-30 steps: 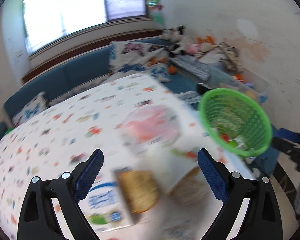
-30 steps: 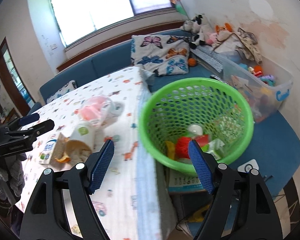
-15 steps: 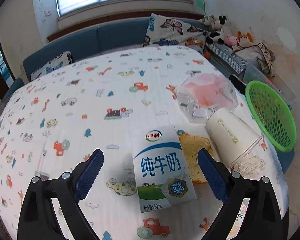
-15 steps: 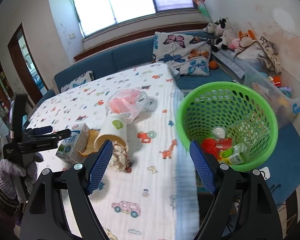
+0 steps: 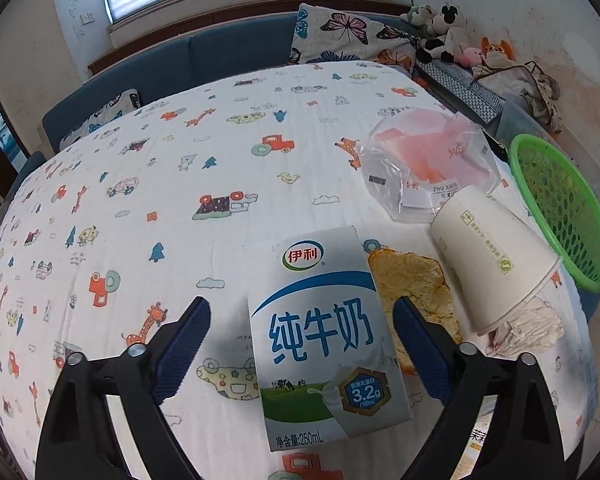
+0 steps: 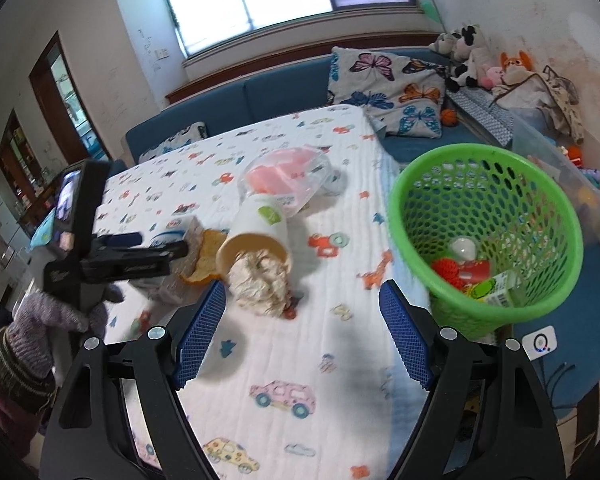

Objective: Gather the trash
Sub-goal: 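Grasp the milk carton with the left tool while the right tool approaches the pudding cup, then grasp the round pudding cup with the right tool and lift it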

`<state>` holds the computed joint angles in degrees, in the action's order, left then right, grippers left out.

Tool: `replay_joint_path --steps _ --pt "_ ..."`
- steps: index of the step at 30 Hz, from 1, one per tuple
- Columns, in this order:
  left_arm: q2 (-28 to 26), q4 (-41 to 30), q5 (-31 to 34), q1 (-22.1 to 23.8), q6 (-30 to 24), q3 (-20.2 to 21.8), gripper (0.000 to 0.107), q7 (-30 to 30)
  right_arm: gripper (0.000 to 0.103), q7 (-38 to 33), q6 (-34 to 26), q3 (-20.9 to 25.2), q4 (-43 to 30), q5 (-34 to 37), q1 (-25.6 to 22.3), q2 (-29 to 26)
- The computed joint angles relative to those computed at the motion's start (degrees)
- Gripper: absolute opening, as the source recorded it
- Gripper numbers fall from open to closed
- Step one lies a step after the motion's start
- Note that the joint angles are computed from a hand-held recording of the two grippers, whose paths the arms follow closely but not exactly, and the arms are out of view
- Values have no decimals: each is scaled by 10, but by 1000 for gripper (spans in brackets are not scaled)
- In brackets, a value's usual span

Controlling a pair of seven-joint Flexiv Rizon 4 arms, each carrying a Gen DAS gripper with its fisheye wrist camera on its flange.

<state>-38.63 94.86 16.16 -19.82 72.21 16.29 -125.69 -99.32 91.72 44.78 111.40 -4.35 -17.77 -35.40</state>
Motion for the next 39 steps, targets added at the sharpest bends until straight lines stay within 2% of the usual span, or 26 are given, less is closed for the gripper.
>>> replay_joint_path --steps 6,10,13,17,24,28,33,39 --pt "3 30 -50 48 39 -54 65 47 81 -38 -12 46 25 -4 -30 -6" --pt "5 45 -70 44 64 -50 64 65 83 -66 -15 77 41 -9 -43 -13" --pt "13 64 -85 42 86 -45 64 74 85 -77 -11 79 51 -16 -34 -16" --pt "28 90 -96 27 114 -24 64 79 85 -75 -9 64 52 -26 -5 -20" --pt "56 131 -105 1 146 15 64 81 86 -50 -2 -1 51 -45 75 -15" --pt "68 151 -114 -2 166 22 64 86 86 -23 9 -64 47 -51 141 -8" --pt "75 166 -129 -6 181 24 64 103 85 11 4 -103 37 -56 180 -11" --pt "77 171 -145 -17 188 31 64 122 68 24 0 -112 29 -59 191 -16"
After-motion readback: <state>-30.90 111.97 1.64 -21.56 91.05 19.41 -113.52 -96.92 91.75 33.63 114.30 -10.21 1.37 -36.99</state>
